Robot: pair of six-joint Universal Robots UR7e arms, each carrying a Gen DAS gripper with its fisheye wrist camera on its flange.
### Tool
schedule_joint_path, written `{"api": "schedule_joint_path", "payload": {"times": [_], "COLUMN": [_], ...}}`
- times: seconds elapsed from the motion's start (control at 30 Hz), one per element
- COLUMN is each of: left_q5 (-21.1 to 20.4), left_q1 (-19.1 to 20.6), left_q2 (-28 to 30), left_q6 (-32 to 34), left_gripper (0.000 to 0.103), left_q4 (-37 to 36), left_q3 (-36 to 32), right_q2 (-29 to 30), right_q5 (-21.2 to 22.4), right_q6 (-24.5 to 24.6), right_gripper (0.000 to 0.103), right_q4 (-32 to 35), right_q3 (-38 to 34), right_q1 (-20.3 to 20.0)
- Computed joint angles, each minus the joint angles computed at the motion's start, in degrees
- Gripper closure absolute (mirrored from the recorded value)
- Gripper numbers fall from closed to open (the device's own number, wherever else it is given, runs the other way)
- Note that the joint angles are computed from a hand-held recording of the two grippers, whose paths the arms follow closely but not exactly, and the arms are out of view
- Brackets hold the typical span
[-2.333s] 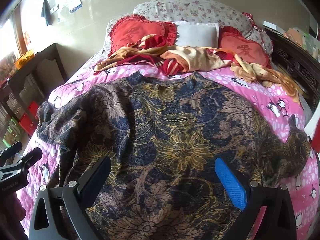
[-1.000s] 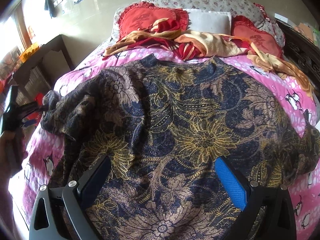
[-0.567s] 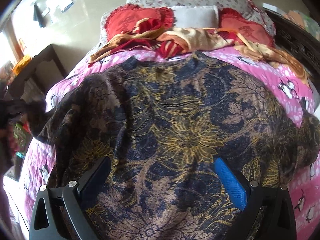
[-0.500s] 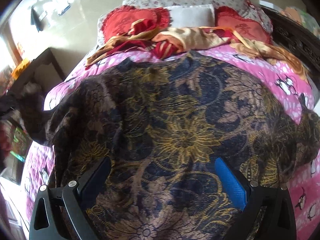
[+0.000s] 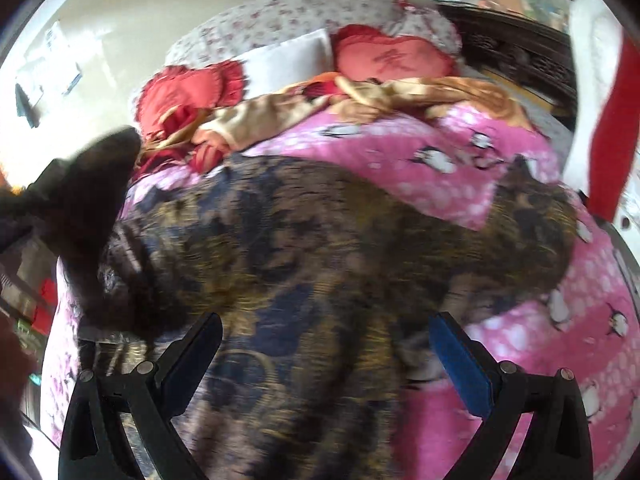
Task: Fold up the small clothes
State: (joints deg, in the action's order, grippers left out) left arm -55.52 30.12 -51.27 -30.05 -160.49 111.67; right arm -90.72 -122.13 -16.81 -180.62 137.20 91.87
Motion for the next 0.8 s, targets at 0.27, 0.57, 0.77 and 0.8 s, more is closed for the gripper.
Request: {"api": "schedule_joint_path", "payload": {"times": [0.27,0.57,0.77,0.8], "left_q5": [-8.6,5.6,11.2,11.3], "left_q1": [0.9,-0.7,2.8,3.5], "left_q2": [0.5,-15.9,-19.9,-19.9], "left_q6": [2.4,-2.5,-14.6,-16.3], "left_gripper": [0.044,0.024,0.024,0.024], "left_q4": [-0.9,8.0,22.2,23.4], "left_q3": [2.2,14.0,17.9,18.1], "right_q2": [-3.3,2.9,9.9,11.3], "right_q5": [1.3,3.0,1.6,1.4], "right_q6": [0.3,-6.0,-11.2,-11.9], "right_gripper": [0.0,0.0,0.0,0.0], "right_q4": [0.1,-4.3,-6.9,-7.2], "right_q3": [0.9,-1.3,-6.1,-7.0], "right_q1": [-3.7,-0.8,0.3,0.2]}}
